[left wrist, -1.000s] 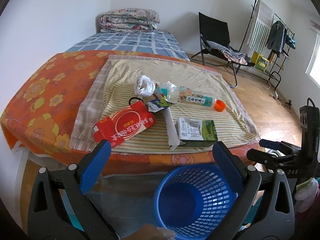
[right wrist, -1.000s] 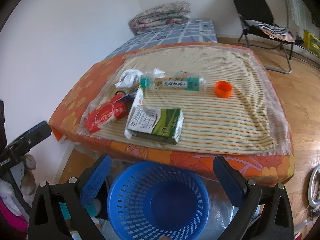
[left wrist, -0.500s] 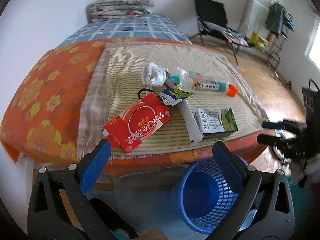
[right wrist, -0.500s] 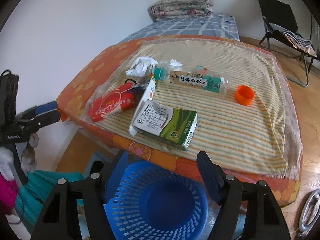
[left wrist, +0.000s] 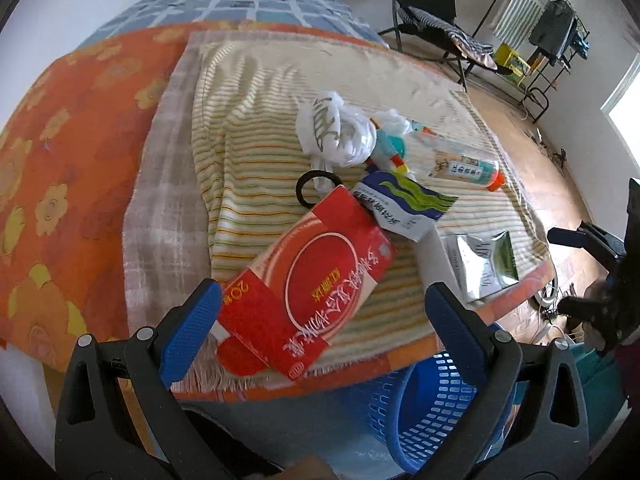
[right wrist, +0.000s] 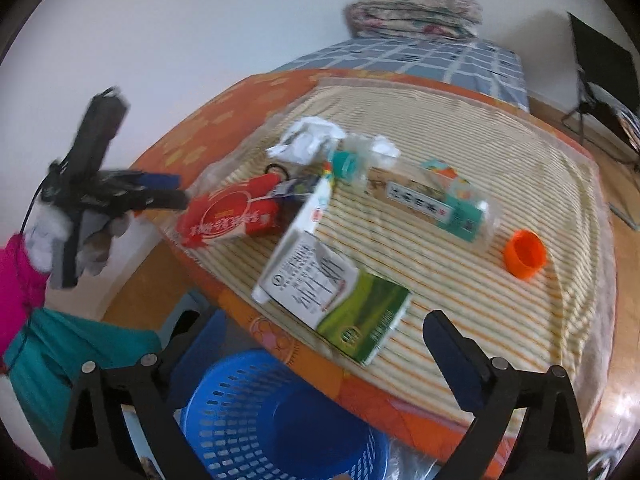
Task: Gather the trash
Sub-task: 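Grasp the red medicine box with the left tool while the right tool grasps the milk carton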
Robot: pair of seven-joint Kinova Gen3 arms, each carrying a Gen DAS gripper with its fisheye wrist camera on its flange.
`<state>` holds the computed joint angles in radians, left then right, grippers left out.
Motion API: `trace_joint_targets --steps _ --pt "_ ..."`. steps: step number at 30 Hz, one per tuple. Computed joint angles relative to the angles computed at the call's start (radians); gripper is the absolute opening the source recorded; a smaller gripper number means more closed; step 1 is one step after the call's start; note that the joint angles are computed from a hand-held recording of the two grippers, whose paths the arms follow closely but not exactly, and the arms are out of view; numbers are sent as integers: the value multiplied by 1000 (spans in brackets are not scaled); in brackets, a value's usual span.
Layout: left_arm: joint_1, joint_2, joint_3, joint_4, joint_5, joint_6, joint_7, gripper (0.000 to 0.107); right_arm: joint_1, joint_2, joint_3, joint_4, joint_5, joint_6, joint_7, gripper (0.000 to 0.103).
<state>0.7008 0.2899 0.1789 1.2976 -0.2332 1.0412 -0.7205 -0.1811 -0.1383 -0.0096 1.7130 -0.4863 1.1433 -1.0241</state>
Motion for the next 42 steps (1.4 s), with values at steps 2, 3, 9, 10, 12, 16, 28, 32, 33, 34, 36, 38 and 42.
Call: trace_joint_targets --steps 2,3,9,10,12,16,28,32,33,34,36,38,42 --pt "-4 23 12 -30 -4 29 -40 103 -14 11 -14 -9 15 1 23 101" --pt "19 42 4 -58 -31 65 -57 103 -19 13 -18 -11 19 0 33 103" --pt "113 161 -21 -205 -126 241 -186 103 -67 29 -77 -7 139 -51 62 103" --pt "133 184 -31 -230 -144 273 -203 103 -76 32 -89 -4 164 -66 53 103" --pt "159 216 -44 -269 -162 316 -235 103 -89 40 -98 0 197 -80 52 103" --pt "193 281 -77 -350 -184 400 -284 103 -114 55 -121 14 276 -116 26 103" --pt "166 334 -114 -411 -119 417 -300 97 -167 127 -150 29 453 -181 -89 103" --pt "157 304 -107 -366 -96 383 -275 93 -165 139 -140 19 438 -163 -92 97" --pt "155 298 -106 -358 -93 377 -266 93 -162 141 -137 16 428 -158 -86 95" --pt "151 288 -103 -347 -85 369 -257 92 -158 145 -133 8 420 -143 -87 95" --pt "140 268 -94 -324 -68 347 -241 89 -154 144 -131 6 421 -145 -92 94" --pt "133 251 -89 -310 -58 330 -222 87 -152 138 -130 8 426 -148 -101 91" --pt "125 215 -83 -271 -52 289 -176 85 -129 135 -113 -3 377 -130 -101 80"
